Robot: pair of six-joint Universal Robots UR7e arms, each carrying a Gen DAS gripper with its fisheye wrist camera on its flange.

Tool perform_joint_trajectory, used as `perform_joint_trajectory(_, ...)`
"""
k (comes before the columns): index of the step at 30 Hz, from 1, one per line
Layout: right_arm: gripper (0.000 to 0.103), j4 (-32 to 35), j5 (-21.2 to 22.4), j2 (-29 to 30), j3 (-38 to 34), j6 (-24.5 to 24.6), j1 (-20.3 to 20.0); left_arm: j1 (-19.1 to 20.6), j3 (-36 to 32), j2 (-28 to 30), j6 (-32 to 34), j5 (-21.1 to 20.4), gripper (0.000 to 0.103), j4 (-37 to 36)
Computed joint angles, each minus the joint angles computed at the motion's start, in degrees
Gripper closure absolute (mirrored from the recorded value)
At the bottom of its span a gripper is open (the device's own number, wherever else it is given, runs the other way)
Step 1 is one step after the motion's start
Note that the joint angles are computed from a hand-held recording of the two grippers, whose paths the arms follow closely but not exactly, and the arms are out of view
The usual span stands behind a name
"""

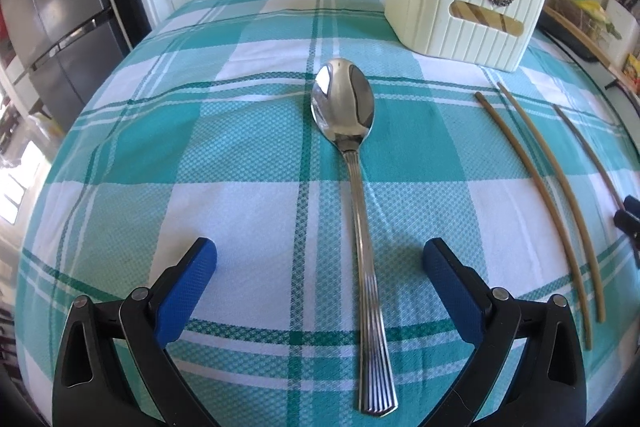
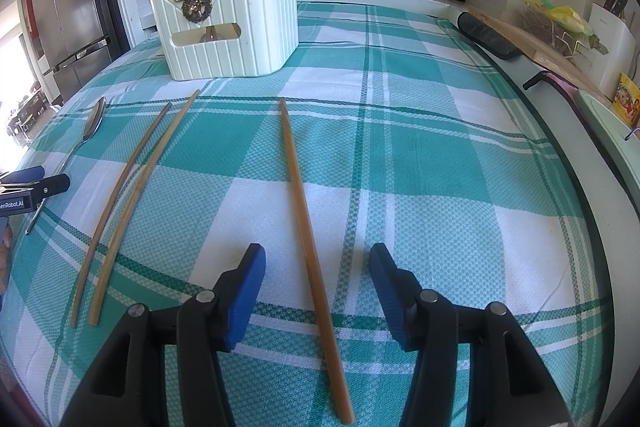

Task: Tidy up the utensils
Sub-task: 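Hold both open tools over the spoon and chopstick, repositioning for a grasp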

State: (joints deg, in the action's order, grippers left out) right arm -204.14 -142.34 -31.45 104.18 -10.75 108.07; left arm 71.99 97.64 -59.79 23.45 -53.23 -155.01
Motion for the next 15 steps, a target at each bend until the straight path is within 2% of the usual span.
perform_joint_trajectory(5,0.042,2.4,0.6,-0.7,0.2,-0.6,0.0,1.2,-1.4,-1.1,1.4,-1.0,0.001,4.0)
perform_joint_trajectory(9,0.042,14.9,1.4,-4.4,0.3,3.6,-0.2,1.9,-3.7,-1.3,3.2,-2.1,0.0,9.0)
perform_joint_trajectory(12,0.042,21.5,1.8,-6.0,-0.6,3.7,-0.6,2.0,-6.8,-0.5,3.8,-3.4,0.001,15.0)
perform_joint_trajectory(15,0.042,26.1,2.9,-6.6,-2.2,3.0,-1.2,1.7,-8.9,0.7,3.9,-5.1,0.001,17.3)
